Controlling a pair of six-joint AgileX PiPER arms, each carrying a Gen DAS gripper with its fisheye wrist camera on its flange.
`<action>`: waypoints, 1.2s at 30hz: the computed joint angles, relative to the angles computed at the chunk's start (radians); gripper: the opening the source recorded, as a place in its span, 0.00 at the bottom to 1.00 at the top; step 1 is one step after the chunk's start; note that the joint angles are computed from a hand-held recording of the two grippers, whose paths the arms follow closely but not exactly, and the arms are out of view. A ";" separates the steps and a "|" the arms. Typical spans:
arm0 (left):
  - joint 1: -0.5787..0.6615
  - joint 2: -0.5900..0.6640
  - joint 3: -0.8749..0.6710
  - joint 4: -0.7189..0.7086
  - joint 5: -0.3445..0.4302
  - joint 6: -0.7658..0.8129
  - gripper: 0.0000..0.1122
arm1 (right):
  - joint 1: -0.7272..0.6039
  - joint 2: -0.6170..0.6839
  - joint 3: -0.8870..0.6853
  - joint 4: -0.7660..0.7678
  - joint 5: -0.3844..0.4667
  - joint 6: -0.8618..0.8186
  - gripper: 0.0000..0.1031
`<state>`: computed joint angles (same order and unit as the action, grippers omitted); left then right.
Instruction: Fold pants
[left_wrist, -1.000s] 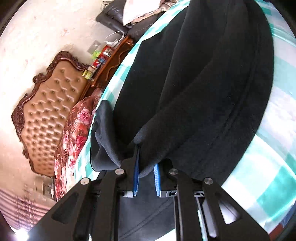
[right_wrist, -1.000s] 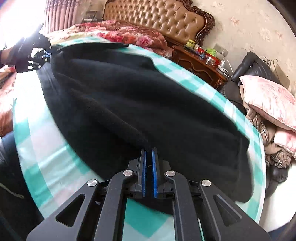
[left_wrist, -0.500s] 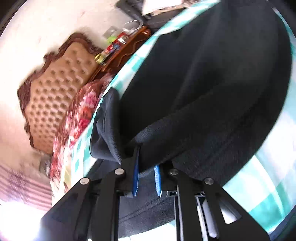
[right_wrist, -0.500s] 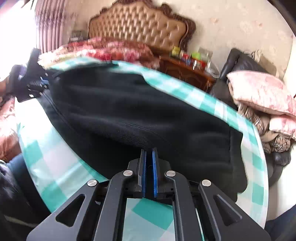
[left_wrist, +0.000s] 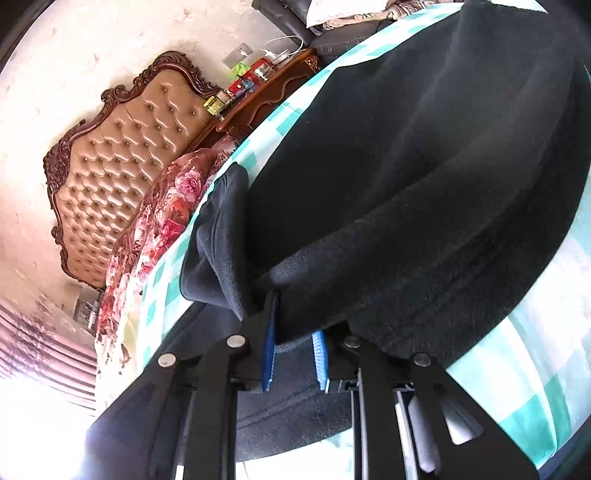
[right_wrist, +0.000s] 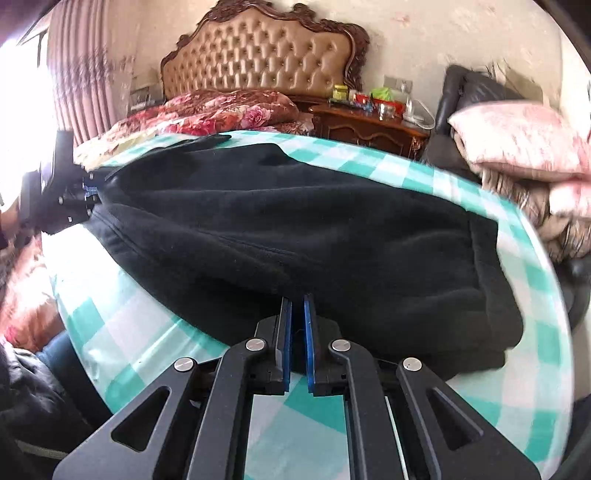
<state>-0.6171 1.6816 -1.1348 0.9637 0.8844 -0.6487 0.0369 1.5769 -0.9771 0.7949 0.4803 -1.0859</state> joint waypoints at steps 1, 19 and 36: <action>0.001 -0.004 0.011 0.003 -0.014 -0.019 0.17 | 0.019 0.003 0.012 -0.042 -0.026 0.030 0.06; 0.124 -0.342 0.203 -0.395 -0.284 0.117 0.81 | -0.027 -0.061 -0.214 -0.416 0.179 0.509 0.77; 0.326 -0.029 -0.349 -0.595 -0.064 0.246 0.90 | 0.096 0.165 -0.374 -0.818 0.254 0.837 0.86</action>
<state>-0.2910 1.6528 -1.4838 0.3686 0.8206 -0.4030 0.1325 1.7422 -1.3510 -0.0230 0.7347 -0.2494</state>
